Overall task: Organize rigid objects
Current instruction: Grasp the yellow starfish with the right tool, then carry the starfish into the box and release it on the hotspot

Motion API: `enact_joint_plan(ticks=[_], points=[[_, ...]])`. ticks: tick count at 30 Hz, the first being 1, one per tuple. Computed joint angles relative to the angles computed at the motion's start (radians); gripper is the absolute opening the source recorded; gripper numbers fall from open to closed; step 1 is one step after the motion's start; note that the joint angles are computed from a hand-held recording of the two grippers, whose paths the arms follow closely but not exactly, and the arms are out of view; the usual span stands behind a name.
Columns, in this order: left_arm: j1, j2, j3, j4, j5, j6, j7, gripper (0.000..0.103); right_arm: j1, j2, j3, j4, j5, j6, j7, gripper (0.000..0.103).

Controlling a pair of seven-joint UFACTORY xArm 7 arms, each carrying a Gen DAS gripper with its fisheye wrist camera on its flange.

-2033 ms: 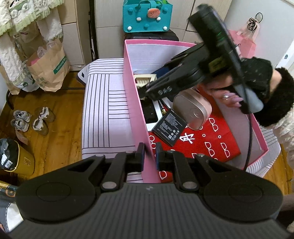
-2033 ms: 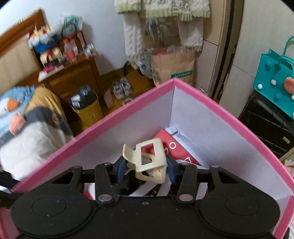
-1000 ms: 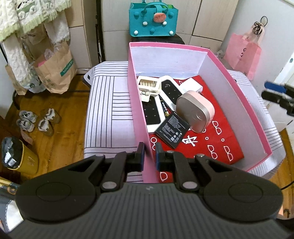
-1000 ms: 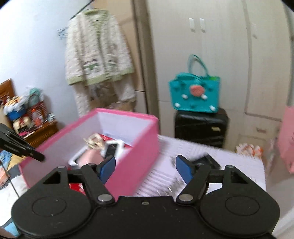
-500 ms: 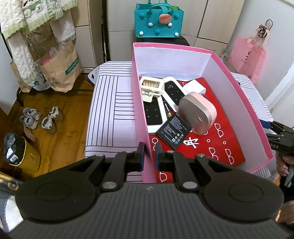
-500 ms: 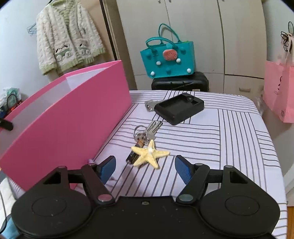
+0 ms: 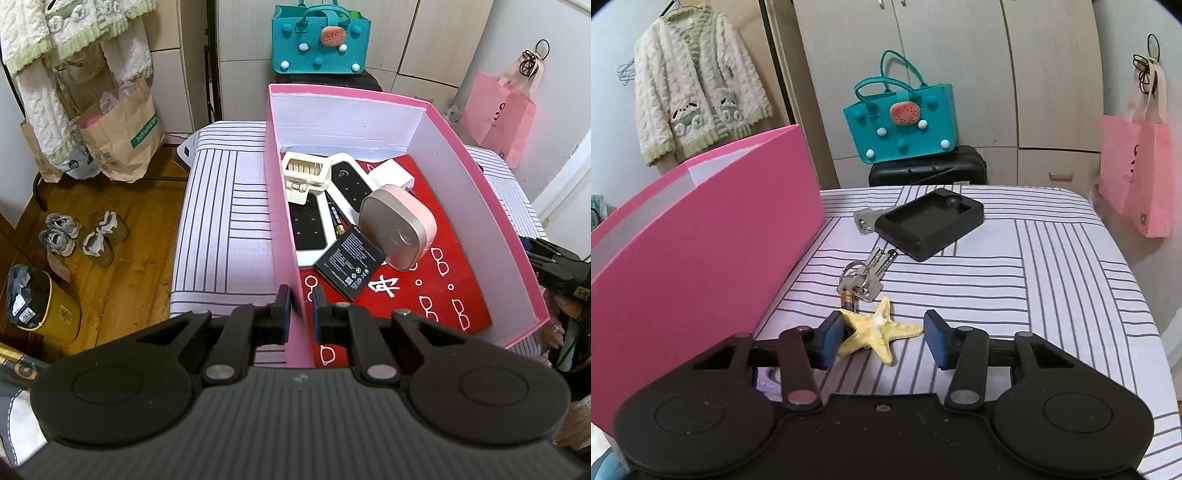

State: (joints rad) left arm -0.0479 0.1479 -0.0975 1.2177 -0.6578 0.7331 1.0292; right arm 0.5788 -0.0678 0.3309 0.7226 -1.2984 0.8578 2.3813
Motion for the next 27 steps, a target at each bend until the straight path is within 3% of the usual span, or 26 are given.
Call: enact_joint_plan(ticks=[4,10,11,19,27], points=[[0.001,0.002,0.000,0.003,0.001,0.004,-0.003,0.010,-0.001,-0.002,0.000,-0.004,-0.003,-0.011,-0.016,0.055],[0.004,0.002,0.000,0.003,-0.011,0.006,0.001,0.010,0.038,0.064,0.010,0.066,0.051,0.098,-0.133,0.050],[0.005,0.003,0.000,0.005,-0.015,0.010,-0.001,0.010,0.041,0.061,0.004,0.063,0.047,0.089,-0.143,0.027],[0.009,0.007,0.000,0.011,-0.016,0.017,0.003,0.010,0.022,-0.021,0.004,0.005,0.086,0.022,-0.154,0.026],[0.009,0.006,0.000,0.011,-0.018,0.025,0.008,0.010,0.022,-0.089,0.037,0.027,0.142,0.033,-0.269,0.026]])
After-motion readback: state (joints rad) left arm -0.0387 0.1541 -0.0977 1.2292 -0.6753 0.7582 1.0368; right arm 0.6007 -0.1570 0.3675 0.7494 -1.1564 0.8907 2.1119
